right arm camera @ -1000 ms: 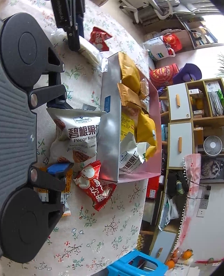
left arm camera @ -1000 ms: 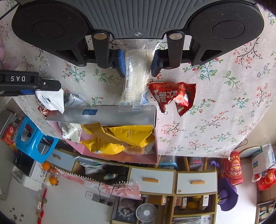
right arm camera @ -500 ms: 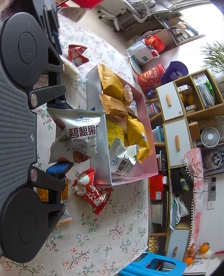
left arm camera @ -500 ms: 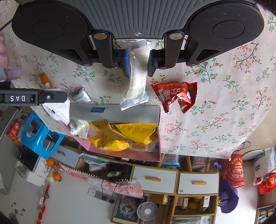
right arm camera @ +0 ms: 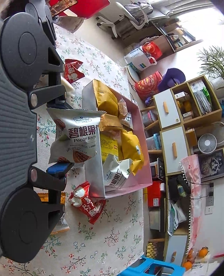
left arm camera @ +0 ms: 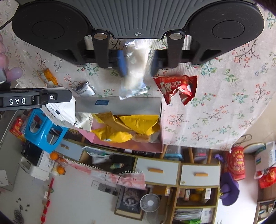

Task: Organize snacks
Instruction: 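Carry the clear packet with left gripper while right gripper carries the pecan packet to the box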

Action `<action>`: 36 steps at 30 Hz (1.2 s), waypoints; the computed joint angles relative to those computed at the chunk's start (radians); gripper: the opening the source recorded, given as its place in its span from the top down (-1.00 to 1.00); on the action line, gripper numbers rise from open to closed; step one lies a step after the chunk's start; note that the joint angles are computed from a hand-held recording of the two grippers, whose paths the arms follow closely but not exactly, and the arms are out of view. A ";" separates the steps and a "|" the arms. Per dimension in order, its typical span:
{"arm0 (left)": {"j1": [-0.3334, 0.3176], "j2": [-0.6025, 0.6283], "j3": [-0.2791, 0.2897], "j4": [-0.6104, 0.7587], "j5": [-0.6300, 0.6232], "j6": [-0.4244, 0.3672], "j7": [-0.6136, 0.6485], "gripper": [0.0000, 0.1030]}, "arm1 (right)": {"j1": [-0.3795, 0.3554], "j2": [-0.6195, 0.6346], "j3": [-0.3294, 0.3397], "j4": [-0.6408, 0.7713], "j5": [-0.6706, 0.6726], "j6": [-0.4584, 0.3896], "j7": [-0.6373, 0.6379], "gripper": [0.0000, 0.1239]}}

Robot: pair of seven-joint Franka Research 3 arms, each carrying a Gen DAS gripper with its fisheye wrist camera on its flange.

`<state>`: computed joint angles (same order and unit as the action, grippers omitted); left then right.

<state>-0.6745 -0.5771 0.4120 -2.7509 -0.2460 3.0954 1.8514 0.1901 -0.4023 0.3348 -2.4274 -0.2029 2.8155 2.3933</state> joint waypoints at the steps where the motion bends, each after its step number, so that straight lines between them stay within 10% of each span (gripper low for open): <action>1: 0.001 0.006 -0.005 -0.001 0.004 0.011 0.003 -0.04 | 0.000 -0.002 0.001 0.001 0.000 -0.008 0.001 0.24; 9: 0.023 0.103 -0.050 0.046 0.030 -0.001 0.034 -0.11 | 0.010 0.006 -0.011 0.014 0.003 -0.041 0.005 0.23; 14: 0.091 0.130 -0.118 0.059 0.035 -0.038 0.045 0.50 | 0.020 0.011 -0.030 0.011 0.020 -0.036 0.004 0.23; 19: 0.130 0.105 -0.149 0.053 0.013 -0.057 0.059 0.66 | 0.017 0.015 -0.043 0.004 0.047 -0.003 0.002 0.23; 36: 0.199 0.184 -0.242 0.285 -0.112 -0.196 -0.016 0.67 | -0.026 0.157 -0.076 0.119 0.058 0.150 -0.026 0.22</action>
<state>-0.4756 -0.3932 0.1698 -2.4661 -0.3578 2.8997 1.8350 0.1641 -0.2454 0.2593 -2.3084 -0.1448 2.9659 2.3669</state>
